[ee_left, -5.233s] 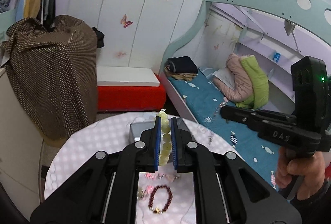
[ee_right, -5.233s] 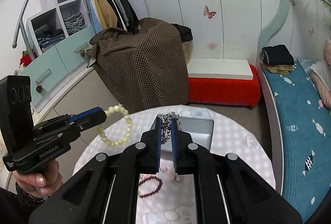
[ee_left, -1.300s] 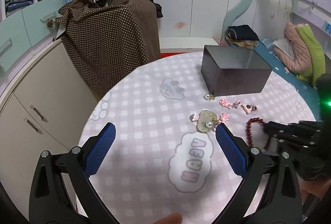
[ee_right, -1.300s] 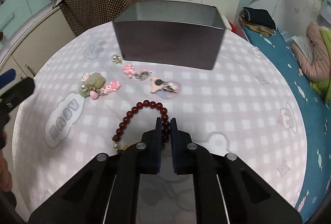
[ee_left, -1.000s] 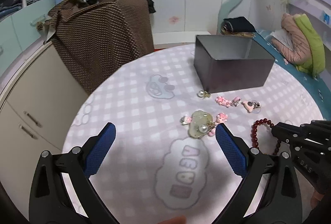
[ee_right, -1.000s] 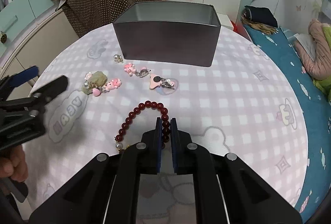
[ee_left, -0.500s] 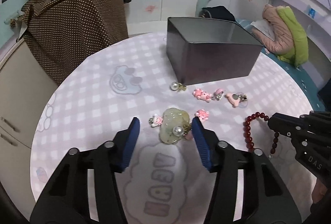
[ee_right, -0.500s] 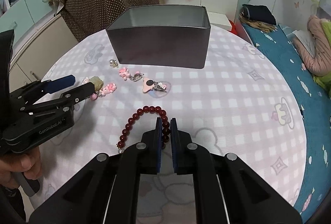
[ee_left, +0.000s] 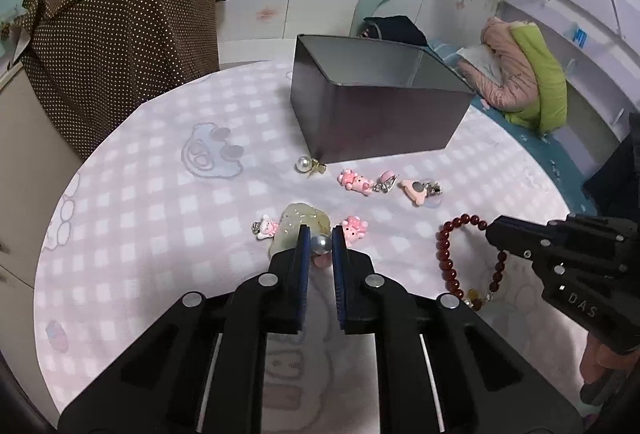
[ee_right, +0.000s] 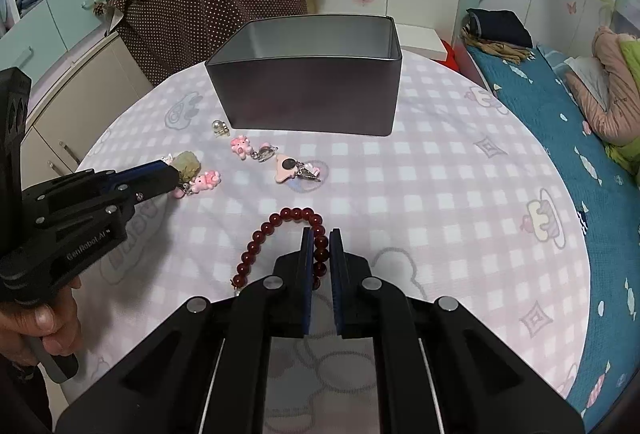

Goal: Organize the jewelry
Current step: 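Grasp the dark red bead bracelet with right gripper while left grasps pearl charm, then carry the red bracelet with right gripper while left carries pearl charm over box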

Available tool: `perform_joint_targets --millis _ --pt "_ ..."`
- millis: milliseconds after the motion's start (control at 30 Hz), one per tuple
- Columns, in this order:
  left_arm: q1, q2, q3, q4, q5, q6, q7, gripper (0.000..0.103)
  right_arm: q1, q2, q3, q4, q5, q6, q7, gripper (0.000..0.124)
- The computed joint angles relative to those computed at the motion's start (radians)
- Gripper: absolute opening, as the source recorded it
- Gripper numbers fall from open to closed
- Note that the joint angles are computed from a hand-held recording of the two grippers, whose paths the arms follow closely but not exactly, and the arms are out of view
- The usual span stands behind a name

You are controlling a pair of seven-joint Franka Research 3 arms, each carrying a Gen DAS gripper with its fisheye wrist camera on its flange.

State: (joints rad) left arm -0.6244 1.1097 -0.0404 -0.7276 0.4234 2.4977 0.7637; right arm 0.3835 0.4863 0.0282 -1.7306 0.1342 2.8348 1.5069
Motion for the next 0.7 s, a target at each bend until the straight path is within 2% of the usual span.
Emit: perform_joint_targets --millis 267,400,700 --pt "0.010 -0.116 0.012 -0.179 0.042 0.114 -0.071 0.011 -0.003 -0.008 0.003 -0.007 0.007 0.008 -0.003 0.007" --pt "0.007 -0.171 0.025 -0.241 0.080 0.149 -0.110 0.011 -0.028 -0.018 0.030 -0.007 0.041 0.012 -0.037 0.007" --pt "-0.007 -0.245 0.047 -0.281 0.168 0.144 -0.179 0.011 -0.059 -0.052 0.060 0.002 0.090 0.035 -0.133 0.007"
